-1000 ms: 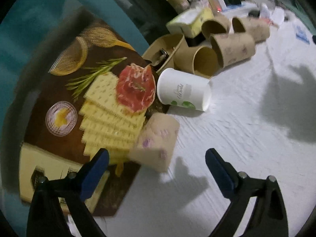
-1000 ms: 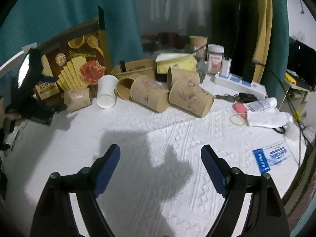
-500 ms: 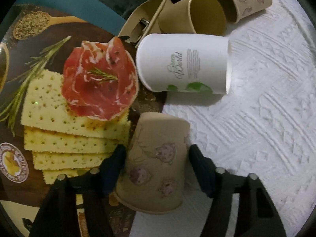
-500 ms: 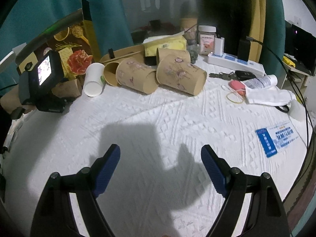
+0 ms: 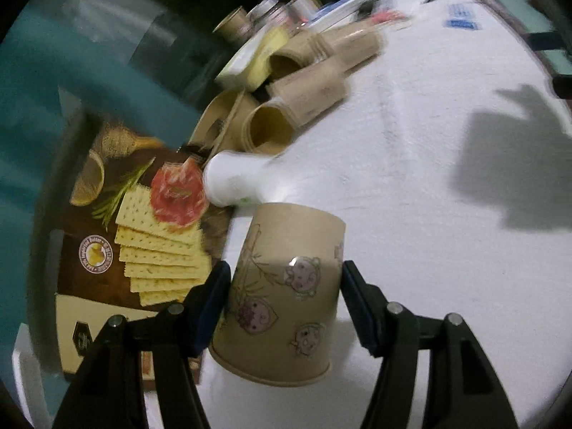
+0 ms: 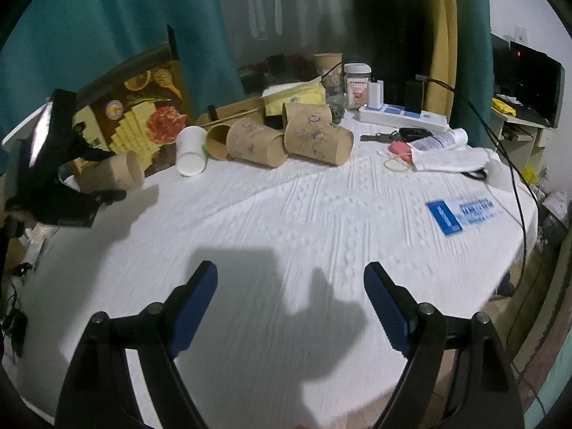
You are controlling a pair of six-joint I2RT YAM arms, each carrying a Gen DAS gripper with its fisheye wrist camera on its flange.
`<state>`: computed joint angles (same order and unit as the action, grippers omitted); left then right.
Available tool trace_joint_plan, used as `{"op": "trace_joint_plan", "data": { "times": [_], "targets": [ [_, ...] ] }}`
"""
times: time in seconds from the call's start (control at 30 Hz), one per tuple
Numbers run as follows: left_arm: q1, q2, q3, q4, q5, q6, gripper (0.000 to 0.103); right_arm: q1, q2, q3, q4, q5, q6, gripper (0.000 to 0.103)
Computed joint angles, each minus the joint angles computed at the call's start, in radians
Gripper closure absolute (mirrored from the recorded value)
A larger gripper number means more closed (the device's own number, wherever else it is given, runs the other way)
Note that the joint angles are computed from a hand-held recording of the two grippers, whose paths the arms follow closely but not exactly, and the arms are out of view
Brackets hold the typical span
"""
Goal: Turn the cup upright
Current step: 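Carry the cup with the left tool toward the right tool while the right tool grasps it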
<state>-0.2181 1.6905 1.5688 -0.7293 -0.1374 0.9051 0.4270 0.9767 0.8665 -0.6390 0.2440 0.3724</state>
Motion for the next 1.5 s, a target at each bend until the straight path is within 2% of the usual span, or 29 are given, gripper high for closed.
{"op": "trace_joint_plan", "data": {
  "times": [0.13,0.3,0.47,0.63,0.73,0.9,1.0,1.13,1.23,1.4,1.5],
  "targets": [
    [-0.086,-0.223,-0.241,0.007,0.036,-0.03,0.04,0.101,-0.102,-0.039,-0.093,0.055,0.071,0.021],
    [-0.204,-0.34,-0.417,-0.002,0.014,-0.079,0.04,0.236,-0.203,-0.085,-0.206,0.125,0.172,0.021],
    [-0.307,-0.373,-0.488,-0.045,-0.048,-0.127,0.04,0.315,-0.266,-0.116,-0.269,0.171,0.256,0.021],
    [-0.366,-0.354,-0.509,-0.07,-0.072,-0.148,0.038,0.31,-0.311,-0.136,-0.292,0.165,0.275,0.021],
    [-0.376,-0.337,-0.506,-0.078,-0.082,-0.182,0.032,0.304,-0.327,-0.139,-0.303,0.156,0.272,0.021],
    [-0.303,-0.346,-0.463,-0.132,0.046,-0.261,0.026,0.244,-0.3,-0.124,-0.266,0.064,0.171,0.021],
    [-0.257,-0.405,-0.464,-0.149,0.097,-0.306,0.023,0.21,-0.245,-0.068,-0.248,-0.009,0.047,0.021],
    [-0.137,-0.527,-0.483,-0.193,0.232,-0.354,0.02,0.25,-0.117,0.056,-0.235,-0.07,-0.132,0.021],
    [-0.008,-0.641,-0.522,-0.224,0.352,-0.382,0.02,0.299,0.018,0.16,-0.241,-0.131,-0.267,0.021],
    [0.341,-0.801,-0.633,-0.274,0.601,-0.375,0.02,0.42,0.31,0.384,-0.334,-0.121,-0.424,0.021],
    [0.545,-0.827,-0.671,-0.339,0.732,-0.327,0.02,0.487,0.466,0.517,-0.416,-0.085,-0.502,0.021]
  ]
}}
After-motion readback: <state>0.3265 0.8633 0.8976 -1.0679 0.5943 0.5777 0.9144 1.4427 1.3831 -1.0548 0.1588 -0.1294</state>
